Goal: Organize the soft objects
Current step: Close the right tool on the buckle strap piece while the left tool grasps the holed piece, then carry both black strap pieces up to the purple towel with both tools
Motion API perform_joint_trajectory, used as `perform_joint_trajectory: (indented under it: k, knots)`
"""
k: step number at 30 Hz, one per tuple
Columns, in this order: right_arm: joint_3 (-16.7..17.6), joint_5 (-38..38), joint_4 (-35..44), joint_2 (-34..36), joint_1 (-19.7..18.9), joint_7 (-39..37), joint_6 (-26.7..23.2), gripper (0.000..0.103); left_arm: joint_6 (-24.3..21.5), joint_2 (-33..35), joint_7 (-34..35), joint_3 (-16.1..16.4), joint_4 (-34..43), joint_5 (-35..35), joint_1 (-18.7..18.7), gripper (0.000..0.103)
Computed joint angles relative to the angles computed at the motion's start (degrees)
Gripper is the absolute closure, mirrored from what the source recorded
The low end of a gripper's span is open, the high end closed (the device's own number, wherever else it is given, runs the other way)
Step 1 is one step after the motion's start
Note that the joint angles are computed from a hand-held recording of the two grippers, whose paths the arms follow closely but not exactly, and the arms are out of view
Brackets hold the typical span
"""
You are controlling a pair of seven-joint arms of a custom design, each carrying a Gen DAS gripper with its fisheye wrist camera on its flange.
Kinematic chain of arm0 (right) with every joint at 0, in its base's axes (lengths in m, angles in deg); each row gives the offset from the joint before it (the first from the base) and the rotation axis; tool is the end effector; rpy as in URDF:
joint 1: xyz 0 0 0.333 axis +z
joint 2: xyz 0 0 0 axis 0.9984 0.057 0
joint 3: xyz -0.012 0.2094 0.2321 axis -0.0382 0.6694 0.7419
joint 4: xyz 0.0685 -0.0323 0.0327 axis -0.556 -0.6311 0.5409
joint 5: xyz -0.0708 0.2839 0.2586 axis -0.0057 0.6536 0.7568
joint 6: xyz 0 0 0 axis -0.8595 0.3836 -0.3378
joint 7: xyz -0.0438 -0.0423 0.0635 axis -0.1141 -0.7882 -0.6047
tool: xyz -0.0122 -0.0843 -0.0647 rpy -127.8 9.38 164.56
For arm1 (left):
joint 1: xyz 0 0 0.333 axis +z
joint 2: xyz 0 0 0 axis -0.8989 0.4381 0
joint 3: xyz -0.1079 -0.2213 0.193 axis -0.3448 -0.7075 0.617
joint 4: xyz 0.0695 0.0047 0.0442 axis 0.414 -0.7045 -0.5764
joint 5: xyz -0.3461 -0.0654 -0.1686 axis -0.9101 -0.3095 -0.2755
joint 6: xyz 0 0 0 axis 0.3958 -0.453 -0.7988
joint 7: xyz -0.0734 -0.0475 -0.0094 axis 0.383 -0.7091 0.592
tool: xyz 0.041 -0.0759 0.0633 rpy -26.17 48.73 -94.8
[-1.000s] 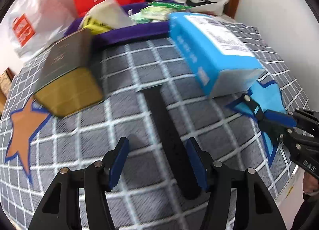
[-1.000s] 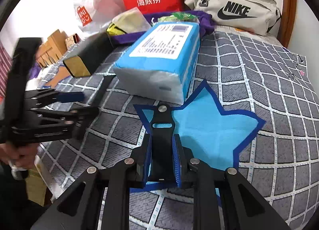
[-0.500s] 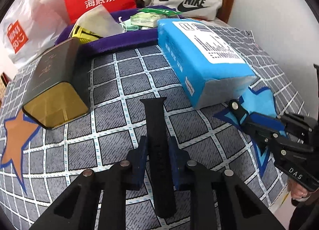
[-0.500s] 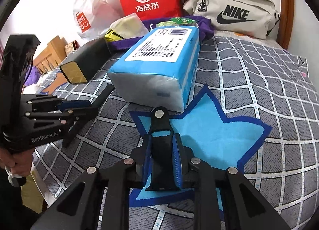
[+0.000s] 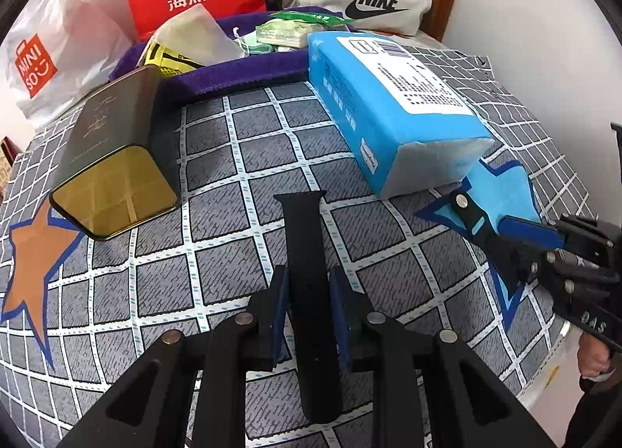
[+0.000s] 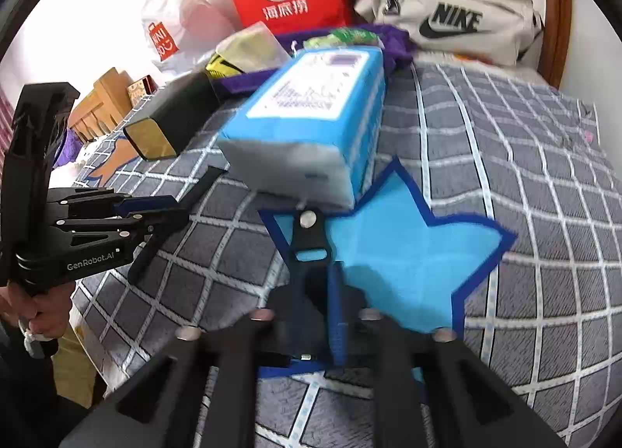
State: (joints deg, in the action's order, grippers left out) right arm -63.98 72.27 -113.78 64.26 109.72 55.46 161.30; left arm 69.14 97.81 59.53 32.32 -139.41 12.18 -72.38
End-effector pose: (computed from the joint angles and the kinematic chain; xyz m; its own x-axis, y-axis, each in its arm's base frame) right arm 0.6206 0.1692 0.3296 -0.1593 -0.9661 -0.2032 -0.7802 0.2493 -0.5737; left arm 0.7450 -0.2494 0.3486 -0.6808 -0.7314 0.0390 -0.6444 0.5728 -0.5065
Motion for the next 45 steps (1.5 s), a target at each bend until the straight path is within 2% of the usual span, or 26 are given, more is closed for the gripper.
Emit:
perform_joint_trajectory:
  k: [2,6,8,9,10,12,14,15,16,18,21,24,29,34,40,45]
  knots:
    - [-1.11,-0.56,-0.68,0.0,1.01,0.76,1.19,0.073,-1.07,0.69,0.27,-0.62,1.18,-0.69,0.32,0.073]
    - [-8.07,-5.31,-0.07,0.95,7.95,5.26,0.48,0.071,4.06,-0.13,1.22,-0.09,-1.73,0.4,-0.56,0.072]
    - [-7.1,-5.97,-0.02,0.98,7.24,5.63,1.04,0.059,3.63,0.25,1.25,-0.5,-1.11,0.1,-0.22,0.072]
    - [-7.33,-6.38,0.13,1.16,7.61,6.22,1.2,0.057,3.11,0.56,1.59,-0.88,-0.58,-0.22,0.1,0.072]
    - [-9.11,-7.58,0.64,1.58,9.43,7.72,0.65,0.055,3.02,0.61,1.83,-0.99,-0.49,-0.34,0.21,0.072]
    - [-13.15,-11.09,1.74,2.68,13.34,11.7,-0.56,0.055,3.98,0.49,1.65,-0.89,-0.95,-0.46,0.06,0.078]
    - [-18.37,-16.34,3.09,4.2,18.19,16.99,-2.14,0.068,4.56,0.36,1.94,-1.3,-1.43,-0.88,0.31,0.083]
    - [-18.95,-17.61,3.33,4.34,18.68,18.36,-2.52,0.072,4.78,0.34,1.83,-1.41,-1.54,-1.16,0.4,0.083]
    - [-17.78,-17.69,3.41,4.08,17.46,18.33,-2.58,0.082,4.96,0.34,2.2,-1.86,-1.7,-1.66,0.8,0.083]
    - [-14.17,-16.96,3.3,3.29,13.82,17.17,-2.46,0.082,3.57,0.88,3.23,-3.15,-0.8,-3.32,2.05,0.083]
    - [-11.73,-18.78,3.69,2.45,11.82,17.08,-4.09,0.082,0.06,1.38,3.08,-3.79,1.03,-5.64,3.09,0.083]
    - [-9.14,-19.91,2.72,0.94,9.37,18.22,-2.41,0.082,0.91,0.39,3.06,-3.1,-0.1,-6.33,3.13,0.083]
    - [-8.92,-25.11,3.1,-0.95,9.43,22.09,-3.59,0.083,1.38,-0.95,3.94,-3.42,-1.04,-7.85,4.08,0.083]
    - [-6.02,-28.82,4.02,-2.9,6.57,24.22,-4.97,0.083,2.28,-2.41,4.38,-3.72,-1.12,-9.4,4.9,0.083]
    - [-2.97,-31.69,7.22,-3.48,2.66,24.86,-5.97,0.082,0.45,-0.89,3.77,-3.62,4.42,-10.33,4.7,0.083]
    - [-0.89,-29.31,11.56,-1.89,-0.46,20.75,-5.71,0.083,-3.1,3.97,0.47,-2.03,14.85,-8.69,2.81,0.083]
